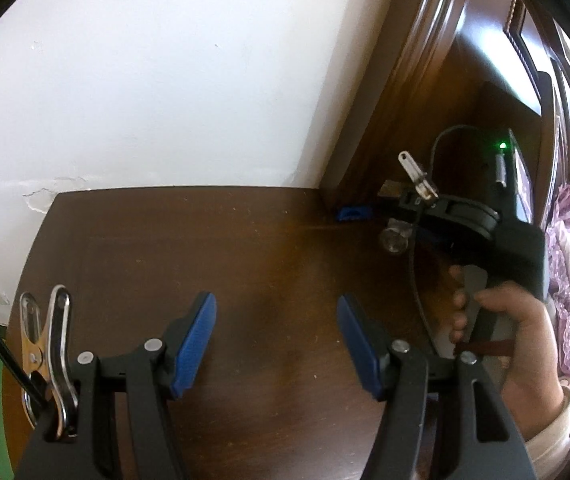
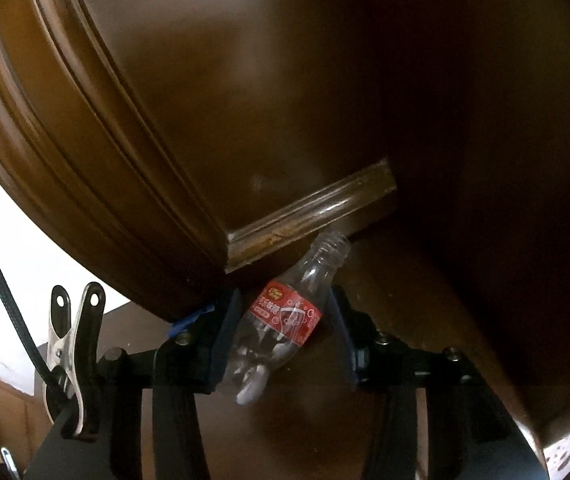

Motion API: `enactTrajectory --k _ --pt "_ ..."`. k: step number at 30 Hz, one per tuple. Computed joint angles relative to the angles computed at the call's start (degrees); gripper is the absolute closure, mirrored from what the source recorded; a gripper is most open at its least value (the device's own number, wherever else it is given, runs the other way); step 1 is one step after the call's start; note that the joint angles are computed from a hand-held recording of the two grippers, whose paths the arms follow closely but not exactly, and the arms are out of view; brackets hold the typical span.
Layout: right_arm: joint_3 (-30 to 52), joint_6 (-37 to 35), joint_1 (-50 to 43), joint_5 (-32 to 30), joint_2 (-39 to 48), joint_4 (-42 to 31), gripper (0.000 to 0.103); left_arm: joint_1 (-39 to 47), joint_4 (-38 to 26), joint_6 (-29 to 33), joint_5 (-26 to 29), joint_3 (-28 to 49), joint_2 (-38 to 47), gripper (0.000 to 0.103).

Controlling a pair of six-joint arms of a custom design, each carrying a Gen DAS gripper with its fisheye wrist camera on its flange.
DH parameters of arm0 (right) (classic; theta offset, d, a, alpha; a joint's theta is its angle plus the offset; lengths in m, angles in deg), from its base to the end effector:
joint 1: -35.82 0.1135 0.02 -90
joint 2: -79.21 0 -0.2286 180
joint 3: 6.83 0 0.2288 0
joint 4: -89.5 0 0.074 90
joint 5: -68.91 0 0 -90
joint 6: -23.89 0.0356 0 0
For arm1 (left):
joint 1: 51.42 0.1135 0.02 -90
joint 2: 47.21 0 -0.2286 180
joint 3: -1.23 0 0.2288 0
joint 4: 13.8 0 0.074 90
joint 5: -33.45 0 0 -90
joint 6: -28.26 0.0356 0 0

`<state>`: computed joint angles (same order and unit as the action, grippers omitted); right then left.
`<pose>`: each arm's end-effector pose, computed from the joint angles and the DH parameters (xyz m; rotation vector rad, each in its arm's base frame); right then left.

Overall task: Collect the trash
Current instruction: 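Grasp the clear red-labelled bottle with the right gripper, then grasp the blue bottle cap with the left gripper while the right gripper holds the bottle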

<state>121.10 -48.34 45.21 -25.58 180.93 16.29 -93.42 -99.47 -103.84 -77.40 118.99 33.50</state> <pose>0.3413 0.0593 0.3583 0.1390 2.4075 0.3149 0.1843 -0.1489 0.3965 -0.1660 2.3588 -0.2744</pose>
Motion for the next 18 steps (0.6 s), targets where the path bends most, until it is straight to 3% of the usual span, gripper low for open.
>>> enactTrajectory --k 5,11,18 --pt "-3.2 -3.4 -3.0 -4.2 -3.7 0.1 0.064 -0.2 0.3 1.2 1.3 1.0 2.0 0.037" --pt "-11.0 -8.6 -7.3 -9.7 -13.0 1.6 0.064 -1.0 -3.2 -0.3 2.8 9.6 8.3 0.037" --pt "-25.4 -15.8 -16.7 -23.8 -30.9 -1.8 0.063 -3.1 -13.7 -0.8 -2.1 34.8 25.0 0.037"
